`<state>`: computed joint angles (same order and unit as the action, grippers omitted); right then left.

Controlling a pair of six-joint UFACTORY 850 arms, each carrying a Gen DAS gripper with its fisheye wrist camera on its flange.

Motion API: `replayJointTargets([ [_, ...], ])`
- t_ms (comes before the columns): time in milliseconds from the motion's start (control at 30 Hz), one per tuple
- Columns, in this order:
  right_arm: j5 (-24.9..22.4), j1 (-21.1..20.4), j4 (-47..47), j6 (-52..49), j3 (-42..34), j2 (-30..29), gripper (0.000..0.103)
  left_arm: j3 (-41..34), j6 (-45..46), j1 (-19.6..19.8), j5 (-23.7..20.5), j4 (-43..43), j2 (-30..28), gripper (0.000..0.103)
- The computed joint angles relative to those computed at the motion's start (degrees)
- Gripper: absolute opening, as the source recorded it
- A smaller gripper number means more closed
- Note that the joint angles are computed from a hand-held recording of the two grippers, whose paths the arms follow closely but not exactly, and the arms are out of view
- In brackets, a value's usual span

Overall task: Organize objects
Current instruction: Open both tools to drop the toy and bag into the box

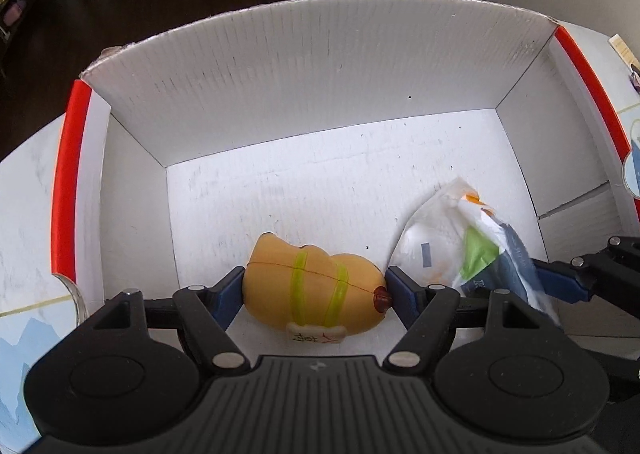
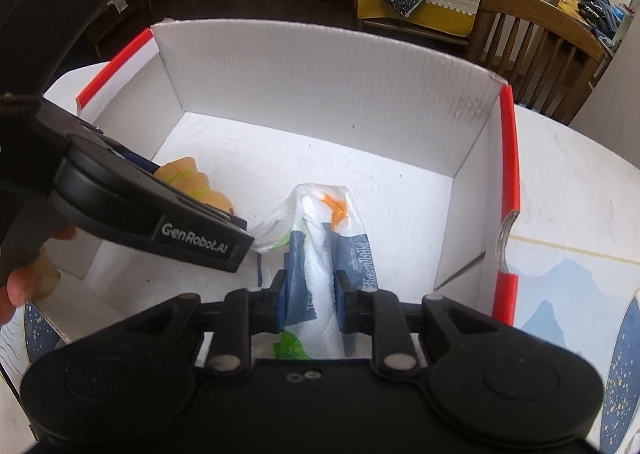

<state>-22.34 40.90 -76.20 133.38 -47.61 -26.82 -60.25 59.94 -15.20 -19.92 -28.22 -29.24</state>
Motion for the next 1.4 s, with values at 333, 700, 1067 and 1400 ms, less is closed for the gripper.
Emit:
replayJointTargets([
  [333,0.89,-0.22,-5.83,6.72,1.76,1.7,0.045,0.11,0.11,0.17,0.04,-0.27,0.3,0.076],
  [700,-3.22,2.14,-4.15,4.79,3.04,5.4,0.054,3.01,10.78,2.3,-1.78,-11.67,5.38,0.083],
  [1067,-9.96,6.9,0.11,1.75,5.75,13.08,0.059,8.38,23.49,6.39,-5.26,-21.49,13.56,0.083],
  [1400,-15.92,13.83,5.17,0.38,7.34,18.3,0.061,16.72,38.06,12.51,-9.89,-30.58,24.75,0.083],
])
